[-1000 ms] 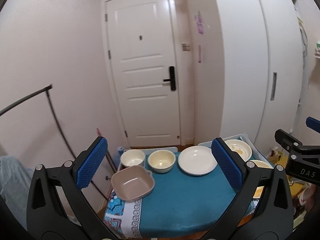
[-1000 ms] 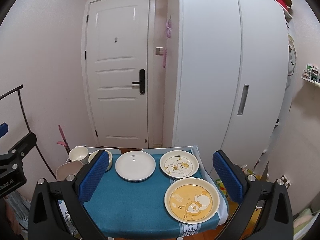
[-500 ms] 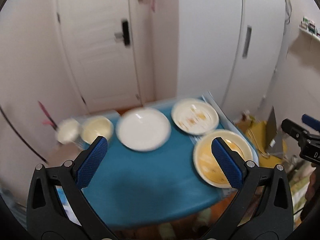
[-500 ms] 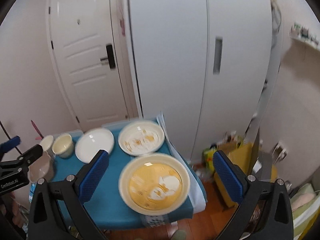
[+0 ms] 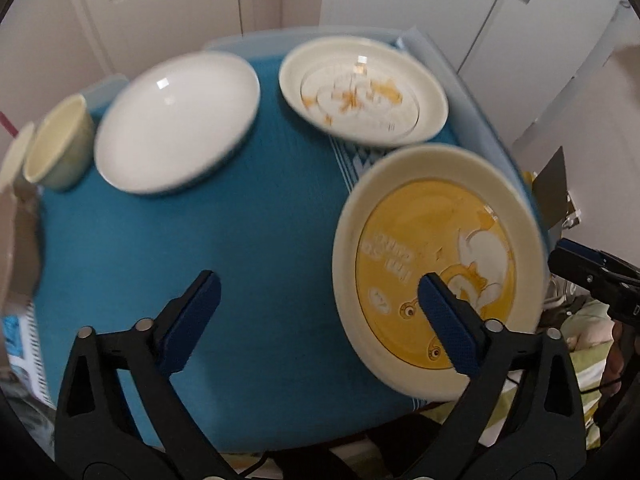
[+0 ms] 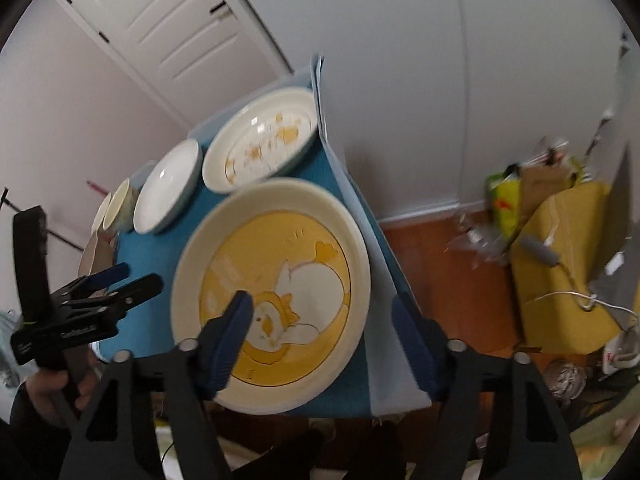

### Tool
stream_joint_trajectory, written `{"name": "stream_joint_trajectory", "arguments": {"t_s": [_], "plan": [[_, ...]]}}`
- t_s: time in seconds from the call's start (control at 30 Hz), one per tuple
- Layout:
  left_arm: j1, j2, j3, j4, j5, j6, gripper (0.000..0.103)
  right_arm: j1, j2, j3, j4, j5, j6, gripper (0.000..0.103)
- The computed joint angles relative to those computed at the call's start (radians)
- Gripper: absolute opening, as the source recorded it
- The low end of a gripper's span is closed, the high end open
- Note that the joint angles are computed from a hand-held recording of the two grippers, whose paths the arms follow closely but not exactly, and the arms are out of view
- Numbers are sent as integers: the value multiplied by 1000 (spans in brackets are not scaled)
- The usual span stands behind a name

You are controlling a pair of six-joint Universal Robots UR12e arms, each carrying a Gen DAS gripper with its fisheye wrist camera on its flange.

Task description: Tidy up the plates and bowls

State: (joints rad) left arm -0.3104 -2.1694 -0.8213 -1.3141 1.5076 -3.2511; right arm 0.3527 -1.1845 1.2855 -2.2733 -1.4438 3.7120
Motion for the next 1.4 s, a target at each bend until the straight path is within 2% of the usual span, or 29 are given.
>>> {"name": "stream_joint_trajectory", "arguments": {"t_s": [0.03, 0.17, 0.23, 0.27, 0.33, 0.43, 0.5, 0.6, 0.97, 1.4], "plan": [[-1, -5, -2, -5, -3, -2, 86, -7, 5, 1, 4, 26, -12, 59], [-5, -18, 7, -37, -5, -7, 75, -24, 21, 1, 9, 91, -45, 48], [-7, -26, 14, -48, -8, -7, 65, -31, 30, 1, 1, 118, -70, 35], [-8, -29, 17, -52, -8, -6, 62, -33, 35, -5, 7, 126, -83, 33], [-9, -35, 25, -60, -12, -2, 44, -35, 40, -10, 16, 135, -102, 28], [-5, -35, 22, -57, -45, 0, 30, -38, 42, -12, 15, 128, -120, 20], [-1, -32, 20, -61, -75, 8, 26, -38, 43, -12, 16, 116, -129, 15], [-2, -26, 3, -40, -79, 19, 25, -41, 41, -3, 9, 114, -134, 12], [0, -31, 13, -39, -95, 20, 25, -36, 47, -14, 23, 92, -143, 12], [27, 22, -38, -10, -106, 51, 25, -7, 63, -69, 32, 41, -142, 12]]}}
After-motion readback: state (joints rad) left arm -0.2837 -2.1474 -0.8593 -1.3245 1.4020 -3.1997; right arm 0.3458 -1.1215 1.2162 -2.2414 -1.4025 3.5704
